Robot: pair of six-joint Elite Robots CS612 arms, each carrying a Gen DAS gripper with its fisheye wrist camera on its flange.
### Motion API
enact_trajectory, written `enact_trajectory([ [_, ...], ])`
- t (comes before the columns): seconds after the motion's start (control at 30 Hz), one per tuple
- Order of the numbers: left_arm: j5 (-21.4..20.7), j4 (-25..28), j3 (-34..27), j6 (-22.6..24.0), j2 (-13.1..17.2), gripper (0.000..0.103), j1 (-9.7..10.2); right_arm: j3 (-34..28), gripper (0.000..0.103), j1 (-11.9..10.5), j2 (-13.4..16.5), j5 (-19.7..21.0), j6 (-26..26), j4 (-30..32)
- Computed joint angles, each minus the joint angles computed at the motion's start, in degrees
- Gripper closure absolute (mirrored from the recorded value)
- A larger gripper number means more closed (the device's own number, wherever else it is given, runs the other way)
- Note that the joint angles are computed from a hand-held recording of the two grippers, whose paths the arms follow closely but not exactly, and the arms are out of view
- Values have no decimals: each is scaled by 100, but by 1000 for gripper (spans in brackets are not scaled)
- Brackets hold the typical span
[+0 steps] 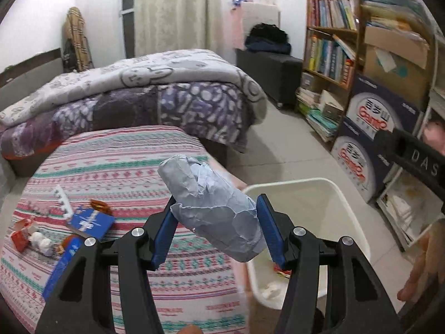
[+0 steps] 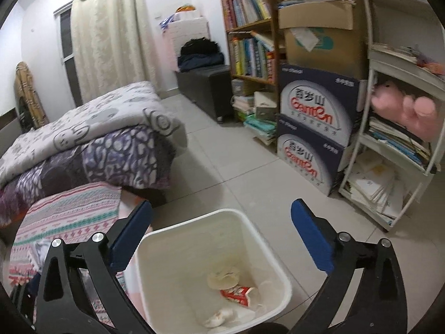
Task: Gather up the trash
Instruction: 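Carry the crumpled paper over the bin and open the left tool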
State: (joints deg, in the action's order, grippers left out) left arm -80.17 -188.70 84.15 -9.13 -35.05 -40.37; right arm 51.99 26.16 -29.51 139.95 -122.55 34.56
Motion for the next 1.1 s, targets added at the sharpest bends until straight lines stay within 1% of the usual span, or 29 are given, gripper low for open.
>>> enact_trajectory([
  [0.07, -266, 67, -27, -9, 4, 47, 7, -3, 7, 15, 19, 245, 72, 87],
  [0.2, -926, 272, -147, -30, 41, 45, 47, 23, 7, 43, 43, 696, 238, 228],
  [0.23, -1055, 316, -177, -33, 55, 45, 52, 73, 7, 38, 18, 713, 264, 203],
  [0.3, -1302, 428, -258, -23, 96, 42, 68, 144, 7, 25, 1, 757, 473, 259],
  [0.37, -1550, 471, -325, -14, 144, 31, 91, 251, 7, 20, -43, 796, 597, 172],
  [0.47, -1697, 539, -342, 15, 158, 28, 106, 367, 7, -13, -118, 635, 556, 64],
  [0.53, -1682, 586, -339, 28, 150, 27, 110, 215, 7, -10, -27, 660, 593, 307],
  [0.6, -1612, 619, -312, 44, 127, 27, 113, 93, 7, -1, 43, 651, 531, 409],
  [0.63, -1561, 635, -294, 57, 110, 26, 118, 29, 7, 2, 73, 582, 460, 435],
  [0.8, -1281, 885, -176, 184, -4, 22, 179, -233, 7, -21, 172, -28, 241, 611],
  [0.87, -1165, 1149, -155, 254, -50, 20, 223, -341, 7, -31, 216, -289, 170, 650],
  [0.97, -1005, 1351, -110, 312, -92, 18, 276, -550, 7, -28, 309, -652, -18, 687],
  [1.1, -831, 1654, -41, 368, -161, 18, 366, -947, 7, 9, 496, -897, -317, 855],
])
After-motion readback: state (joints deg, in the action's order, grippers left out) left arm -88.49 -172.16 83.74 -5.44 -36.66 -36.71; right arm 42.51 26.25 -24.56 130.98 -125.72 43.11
